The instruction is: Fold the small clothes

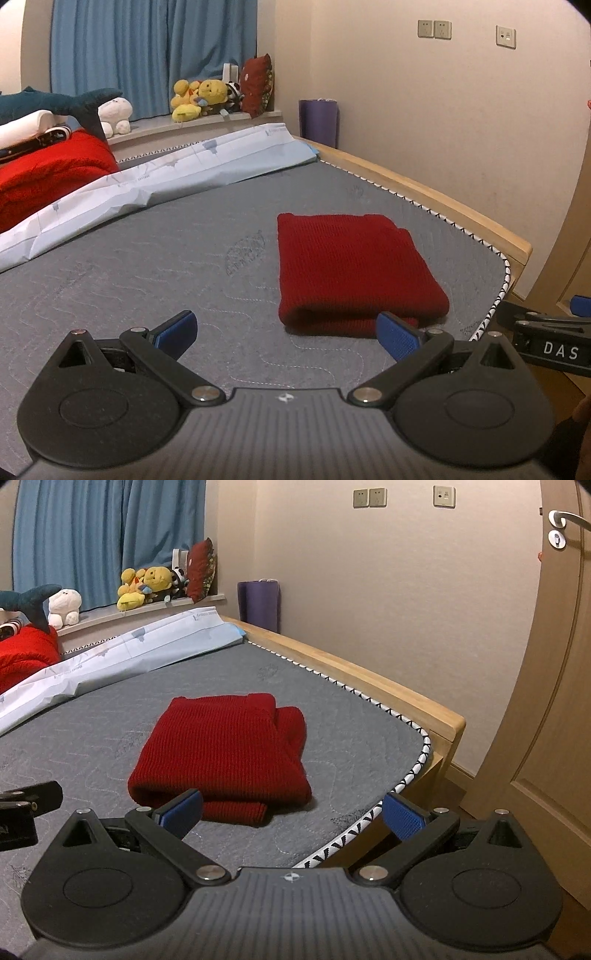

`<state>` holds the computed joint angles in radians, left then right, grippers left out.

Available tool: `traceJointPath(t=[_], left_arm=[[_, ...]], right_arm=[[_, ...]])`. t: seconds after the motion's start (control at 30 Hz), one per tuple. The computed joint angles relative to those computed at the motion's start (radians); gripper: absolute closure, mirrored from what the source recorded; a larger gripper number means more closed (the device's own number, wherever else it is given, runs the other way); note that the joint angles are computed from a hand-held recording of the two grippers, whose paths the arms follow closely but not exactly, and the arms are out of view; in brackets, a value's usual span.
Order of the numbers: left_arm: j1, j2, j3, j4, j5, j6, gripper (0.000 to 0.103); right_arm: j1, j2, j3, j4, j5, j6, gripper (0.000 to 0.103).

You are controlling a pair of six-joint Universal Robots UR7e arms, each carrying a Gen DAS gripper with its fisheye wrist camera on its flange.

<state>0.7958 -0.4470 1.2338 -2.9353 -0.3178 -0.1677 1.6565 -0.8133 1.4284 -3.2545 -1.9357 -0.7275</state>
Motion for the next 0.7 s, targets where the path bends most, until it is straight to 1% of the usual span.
traceJointPath(t=[0.7], left_arm=[[0.007,0.007,-0.003,-0.009,-0.024,0.01,0.0]], right_arm=[[-0.004,-0.003,-0.004,0.011,0.007,0.008,0.001]])
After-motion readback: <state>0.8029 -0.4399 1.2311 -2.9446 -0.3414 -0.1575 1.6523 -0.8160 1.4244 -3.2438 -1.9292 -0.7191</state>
